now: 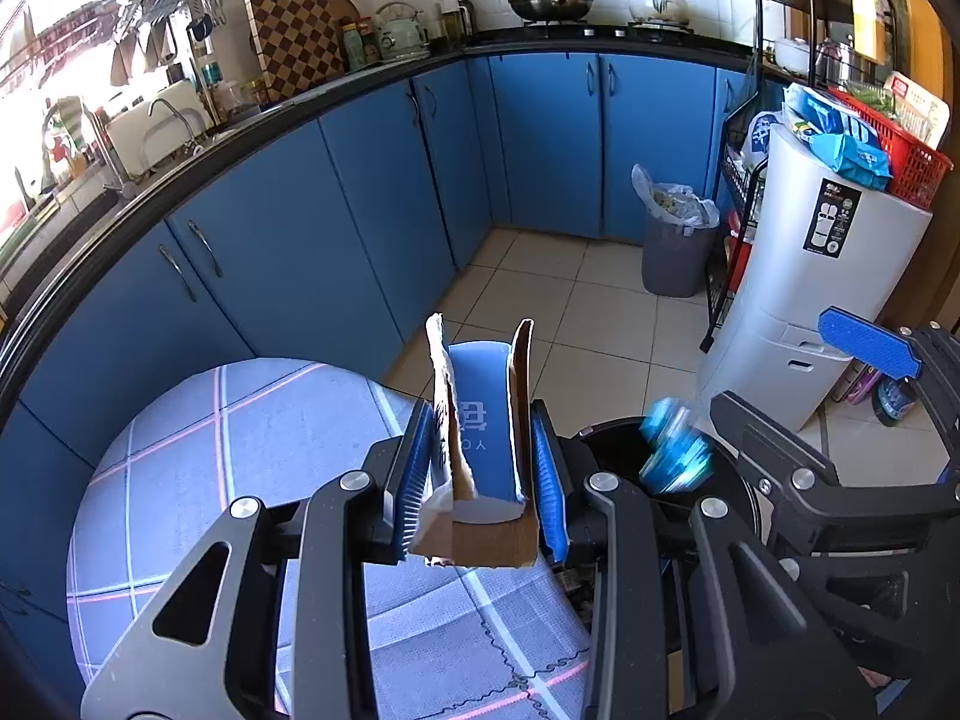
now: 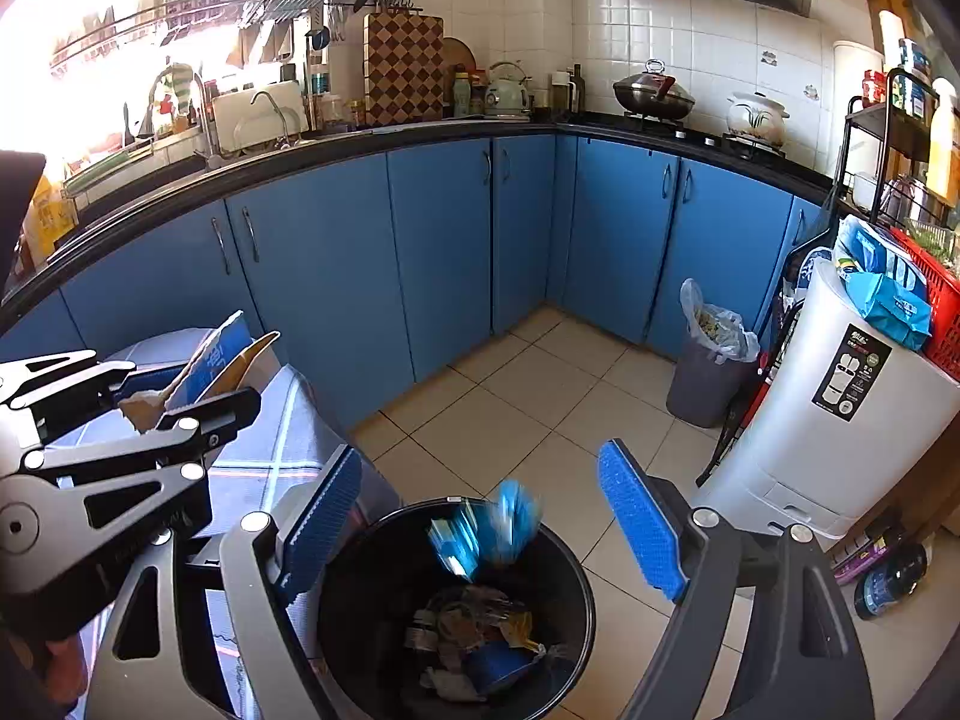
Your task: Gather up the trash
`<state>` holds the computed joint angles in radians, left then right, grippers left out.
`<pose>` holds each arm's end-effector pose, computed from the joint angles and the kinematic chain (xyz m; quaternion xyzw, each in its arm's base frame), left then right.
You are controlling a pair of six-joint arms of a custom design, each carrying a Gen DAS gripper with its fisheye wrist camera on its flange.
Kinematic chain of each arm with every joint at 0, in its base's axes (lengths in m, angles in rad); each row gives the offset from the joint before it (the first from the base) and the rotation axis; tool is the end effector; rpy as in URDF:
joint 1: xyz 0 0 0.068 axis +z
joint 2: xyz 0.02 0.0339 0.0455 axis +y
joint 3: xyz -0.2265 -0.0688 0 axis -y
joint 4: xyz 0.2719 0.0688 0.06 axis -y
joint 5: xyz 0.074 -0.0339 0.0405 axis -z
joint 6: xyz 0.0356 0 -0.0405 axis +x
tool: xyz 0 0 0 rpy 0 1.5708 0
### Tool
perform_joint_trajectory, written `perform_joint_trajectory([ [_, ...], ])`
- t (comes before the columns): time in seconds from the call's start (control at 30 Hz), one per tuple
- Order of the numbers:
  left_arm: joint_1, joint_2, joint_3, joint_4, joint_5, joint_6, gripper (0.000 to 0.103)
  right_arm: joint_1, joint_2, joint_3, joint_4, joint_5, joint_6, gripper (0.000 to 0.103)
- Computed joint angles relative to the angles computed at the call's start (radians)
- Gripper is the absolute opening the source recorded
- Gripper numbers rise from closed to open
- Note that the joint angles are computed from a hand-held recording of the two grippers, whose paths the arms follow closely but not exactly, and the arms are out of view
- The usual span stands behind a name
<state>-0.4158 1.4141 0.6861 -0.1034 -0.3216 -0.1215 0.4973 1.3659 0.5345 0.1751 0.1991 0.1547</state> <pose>0.2791 -0.1110 0.1215 0.0777 0.9189 0.0493 0.3835 0.2562 0.1311 0.1083 -0.1090 0.8872 0.0562 0.4447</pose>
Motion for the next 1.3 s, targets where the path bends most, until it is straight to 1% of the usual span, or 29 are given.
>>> perform_joint_trajectory([
  [0.07,0.001,0.010,0.008,0.003,0.004,0.002,0.034,0.002,0.010,0.001,0.002,0.029,-0.003,0.080],
  [0.13,-0.004,0.021,0.022,0.002,0.001,0.000,0.034,-0.003,0.007,-0.005,0.007,0.040,-0.002,0.086],
  [0.17,-0.007,0.025,0.027,0.002,0.001,0.000,0.034,-0.007,0.003,-0.010,0.011,0.045,0.000,0.086],
  [0.37,-0.029,0.043,0.049,0.003,0.003,0.001,0.035,-0.055,-0.054,-0.051,0.004,0.059,0.010,0.087],
  [0.73,-0.082,0.147,0.170,-0.007,-0.006,-0.001,0.038,-0.166,-0.104,-0.091,-0.010,0.032,0.003,0.087],
  [0.77,-0.082,0.155,0.179,-0.008,-0.006,-0.004,0.044,-0.171,-0.103,-0.091,-0.010,0.030,0.002,0.087],
  [0.8,-0.082,0.161,0.184,-0.006,-0.008,-0.008,0.066,-0.176,-0.101,-0.093,-0.006,0.028,0.000,0.087],
  [0.83,-0.080,0.160,0.181,0.002,-0.009,-0.012,0.079,-0.181,-0.098,-0.094,-0.003,0.026,-0.002,0.087],
  [0.87,-0.076,0.152,0.171,0.018,-0.010,-0.018,0.098,-0.184,-0.096,-0.092,-0.003,0.024,-0.002,0.087],
  [0.93,-0.066,0.132,0.145,0.053,-0.003,-0.027,0.100,-0.189,-0.089,-0.090,0.000,0.019,-0.003,0.087],
  [1.03,-0.056,0.152,0.162,0.035,-0.001,-0.033,0.100,-0.185,-0.068,-0.084,0.008,0.018,0.001,0.087],
  [1.2,-0.018,0.148,0.148,0.018,0.073,-0.042,0.100,-0.170,-0.044,-0.074,0.015,0.017,0.006,0.087],
  [1.3,-0.023,0.131,0.130,0.017,0.061,-0.029,0.100,-0.155,-0.038,-0.071,0.015,0.019,0.012,0.087],
])
